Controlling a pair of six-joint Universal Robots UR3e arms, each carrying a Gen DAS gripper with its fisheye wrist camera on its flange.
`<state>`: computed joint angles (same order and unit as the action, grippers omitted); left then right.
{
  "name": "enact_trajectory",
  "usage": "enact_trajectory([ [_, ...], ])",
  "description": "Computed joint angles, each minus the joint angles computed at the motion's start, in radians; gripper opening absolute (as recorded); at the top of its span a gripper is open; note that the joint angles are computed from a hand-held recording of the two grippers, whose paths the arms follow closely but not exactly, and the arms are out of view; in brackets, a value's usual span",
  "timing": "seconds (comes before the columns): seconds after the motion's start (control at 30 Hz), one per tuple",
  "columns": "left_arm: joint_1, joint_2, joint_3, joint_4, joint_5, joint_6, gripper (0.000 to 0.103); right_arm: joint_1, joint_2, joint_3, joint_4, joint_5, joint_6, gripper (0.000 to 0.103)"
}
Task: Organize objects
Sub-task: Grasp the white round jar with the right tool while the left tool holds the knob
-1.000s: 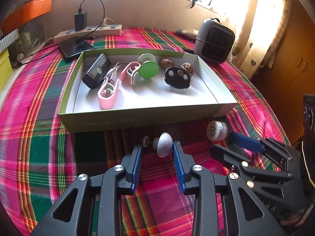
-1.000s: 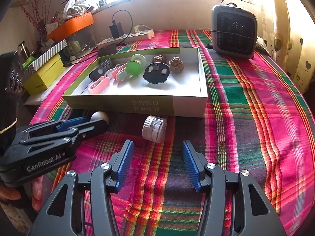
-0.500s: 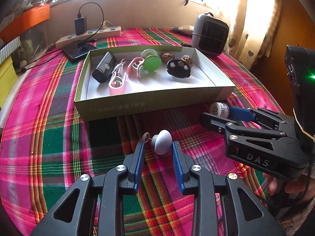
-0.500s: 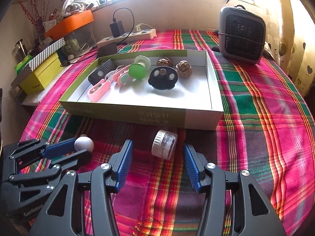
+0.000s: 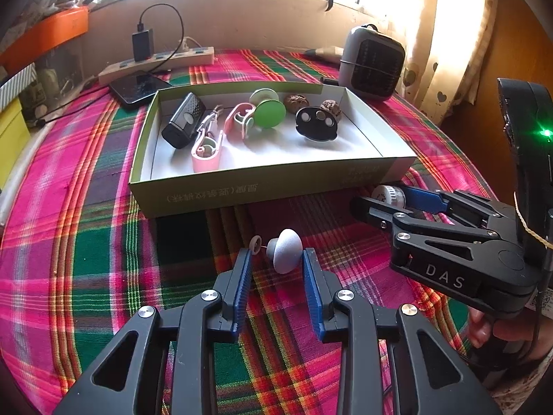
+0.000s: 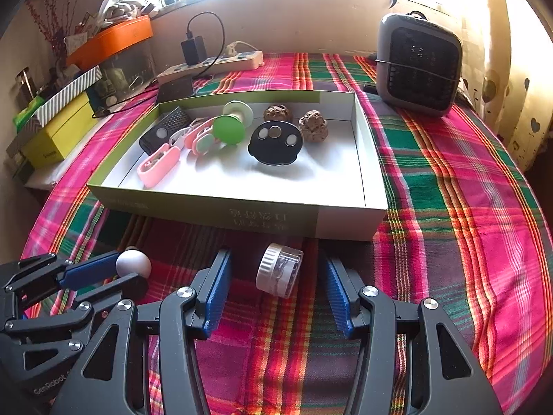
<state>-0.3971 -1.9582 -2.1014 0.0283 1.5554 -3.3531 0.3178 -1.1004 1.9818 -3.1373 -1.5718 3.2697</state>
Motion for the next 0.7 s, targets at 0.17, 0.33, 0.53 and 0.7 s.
enact_trajectory([
  [0.17, -0.008, -0.008, 0.015, -0.008, 0.014, -0.01, 0.028, -0.001, -0.004, 0.007, -0.004, -0.011, 0.011, 0.044],
  [0.33, 0.001, -0.012, 0.014, 0.002, 0.003, -0.025, 0.028, -0.003, -0.006, 0.012, -0.009, -0.017, 0.014, 0.033],
  [0.53, 0.01, -0.012, 0.007, 0.014, -0.013, -0.03, 0.026, -0.01, -0.011, 0.02, -0.014, -0.001, 0.011, 0.024],
  [0.7, 0.016, -0.011, 0.003, 0.017, -0.015, -0.034, 0.02, -0.011, -0.013, 0.027, -0.02, 0.013, 0.004, 0.02],
])
